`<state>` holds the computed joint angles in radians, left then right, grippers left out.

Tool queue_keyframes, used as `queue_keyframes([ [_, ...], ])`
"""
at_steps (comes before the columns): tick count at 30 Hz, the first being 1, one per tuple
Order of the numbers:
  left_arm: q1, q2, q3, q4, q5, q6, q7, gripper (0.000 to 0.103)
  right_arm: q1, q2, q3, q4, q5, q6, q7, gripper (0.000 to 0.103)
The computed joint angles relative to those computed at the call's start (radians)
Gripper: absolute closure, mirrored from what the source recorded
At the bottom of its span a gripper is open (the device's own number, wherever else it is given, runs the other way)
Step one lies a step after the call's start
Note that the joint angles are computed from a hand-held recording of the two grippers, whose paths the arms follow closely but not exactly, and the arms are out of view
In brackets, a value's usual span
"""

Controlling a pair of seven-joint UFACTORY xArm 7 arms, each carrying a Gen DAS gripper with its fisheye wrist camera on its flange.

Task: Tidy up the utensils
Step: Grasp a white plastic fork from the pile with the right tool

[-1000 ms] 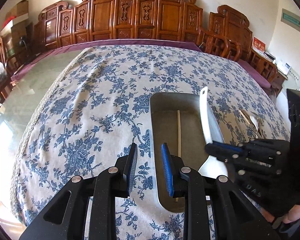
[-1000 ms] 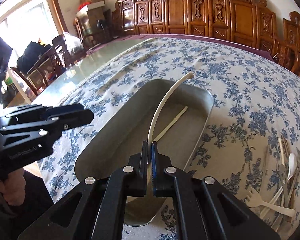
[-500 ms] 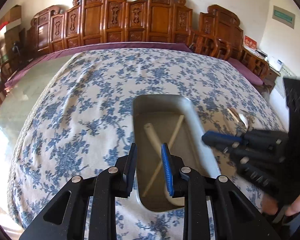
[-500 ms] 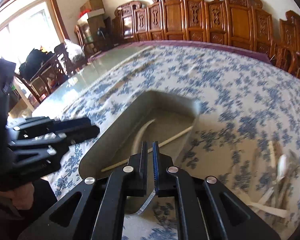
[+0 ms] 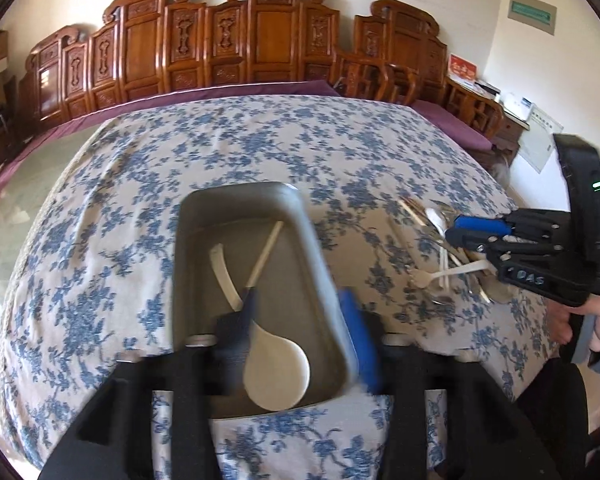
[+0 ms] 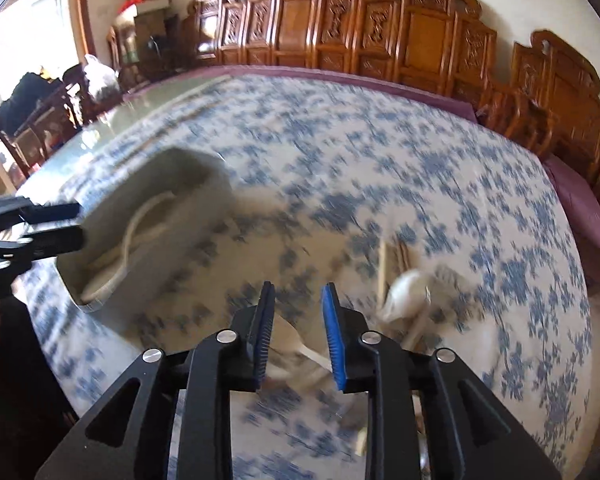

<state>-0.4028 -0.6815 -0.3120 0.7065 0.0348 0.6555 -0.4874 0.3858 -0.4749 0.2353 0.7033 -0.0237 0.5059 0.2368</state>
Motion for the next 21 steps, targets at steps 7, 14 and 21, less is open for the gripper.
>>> queue_keyframes([
  [7,-0.028,0.052,-0.033,0.022,-0.001,-0.026,-0.019,0.047,0.012,0.009,-0.031,-0.051,0.029,0.028,-0.044,0.064],
  [14,-0.057,0.093,-0.04,0.033,0.005,-0.042,-0.028,0.047,0.023,0.03,-0.055,-0.058,0.072,0.061,-0.101,0.058],
  [21,-0.068,0.11,-0.048,0.041,0.019,-0.044,-0.04,0.047,0.048,0.009,-0.073,-0.061,0.145,0.12,-0.166,0.058],
])
